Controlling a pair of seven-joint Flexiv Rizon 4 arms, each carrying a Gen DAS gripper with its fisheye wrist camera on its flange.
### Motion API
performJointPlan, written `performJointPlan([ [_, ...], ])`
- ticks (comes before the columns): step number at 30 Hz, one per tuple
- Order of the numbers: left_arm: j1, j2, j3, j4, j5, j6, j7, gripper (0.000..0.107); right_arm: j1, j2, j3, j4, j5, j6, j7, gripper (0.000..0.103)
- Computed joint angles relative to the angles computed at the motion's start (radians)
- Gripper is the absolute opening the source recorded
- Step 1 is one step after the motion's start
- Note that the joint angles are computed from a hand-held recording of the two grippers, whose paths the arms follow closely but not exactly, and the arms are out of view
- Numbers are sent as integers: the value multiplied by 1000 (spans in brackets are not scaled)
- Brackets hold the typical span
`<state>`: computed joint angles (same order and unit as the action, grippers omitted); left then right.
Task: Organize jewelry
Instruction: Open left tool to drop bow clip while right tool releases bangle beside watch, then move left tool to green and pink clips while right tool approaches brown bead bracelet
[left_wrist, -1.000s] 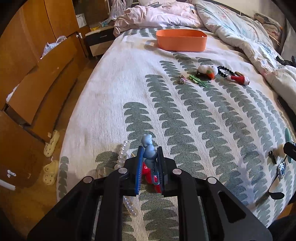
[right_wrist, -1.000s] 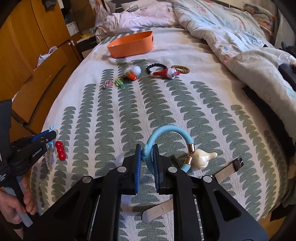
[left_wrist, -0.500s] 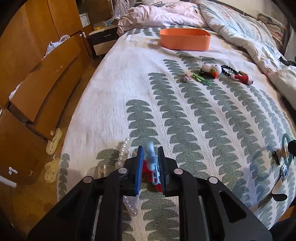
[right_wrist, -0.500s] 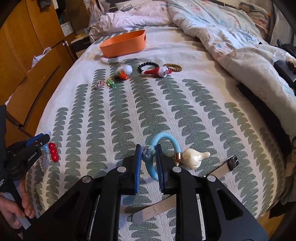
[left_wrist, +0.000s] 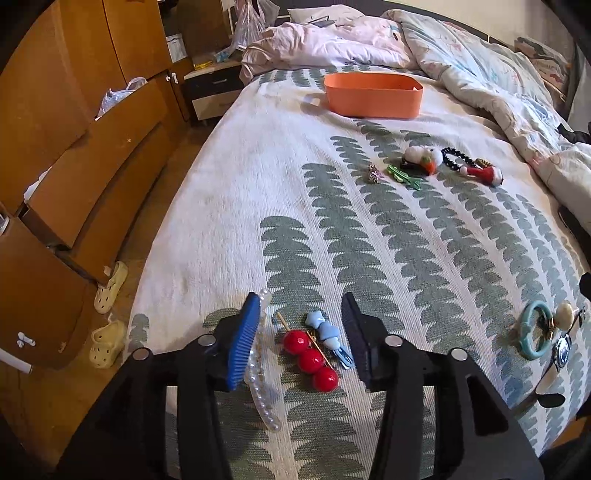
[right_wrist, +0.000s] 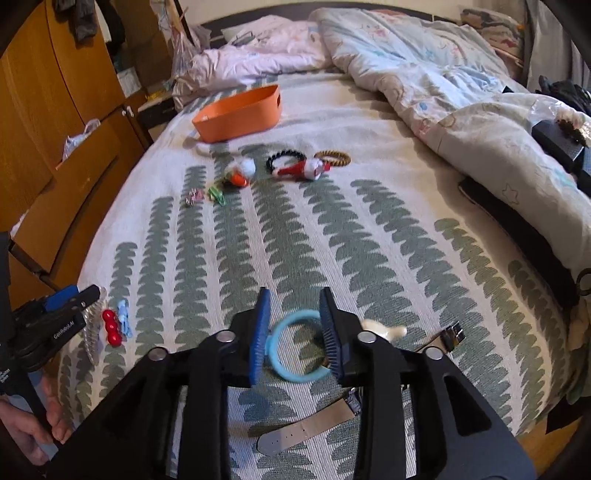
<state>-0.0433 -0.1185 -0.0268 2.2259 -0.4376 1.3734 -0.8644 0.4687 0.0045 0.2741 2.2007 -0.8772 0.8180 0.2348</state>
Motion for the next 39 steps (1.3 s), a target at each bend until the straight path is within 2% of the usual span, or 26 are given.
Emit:
performJointPlan([
  [5, 4, -1, -13, -1, -41, 3, 20, 57, -12, 9, -6, 14, -52, 17, 41, 45],
  [12, 0, -20, -17, -11, -51, 15, 26, 65, -27, 6, -12, 23, -50, 48, 44, 53],
  [16, 3, -36, -15, -33, -32, -3, -1, 67, -37, -1, -21, 27, -67, 66, 41, 54],
  [21, 7, -58, -26, -43, -34, 18, -1, 71, -58, -8, -37, 32, -86, 87, 49, 54],
  [24, 7, -72, -22, -66, -8, -26, -28, 71, -74, -17, -50, 35, -120, 113, 55, 54],
  [26, 8, -76, -27, -68, -6, -20, -27, 71, -78, -26, -55, 29, -116, 100, 40, 54],
  [32, 5, -96, -26, -90, 31, -7, -58, 74, -107, -47, -83, 14, -162, 150, 26, 54],
  [39, -9, -122, -11, -141, 103, -19, -142, 82, -132, -80, -111, -26, -172, 182, -38, 57],
])
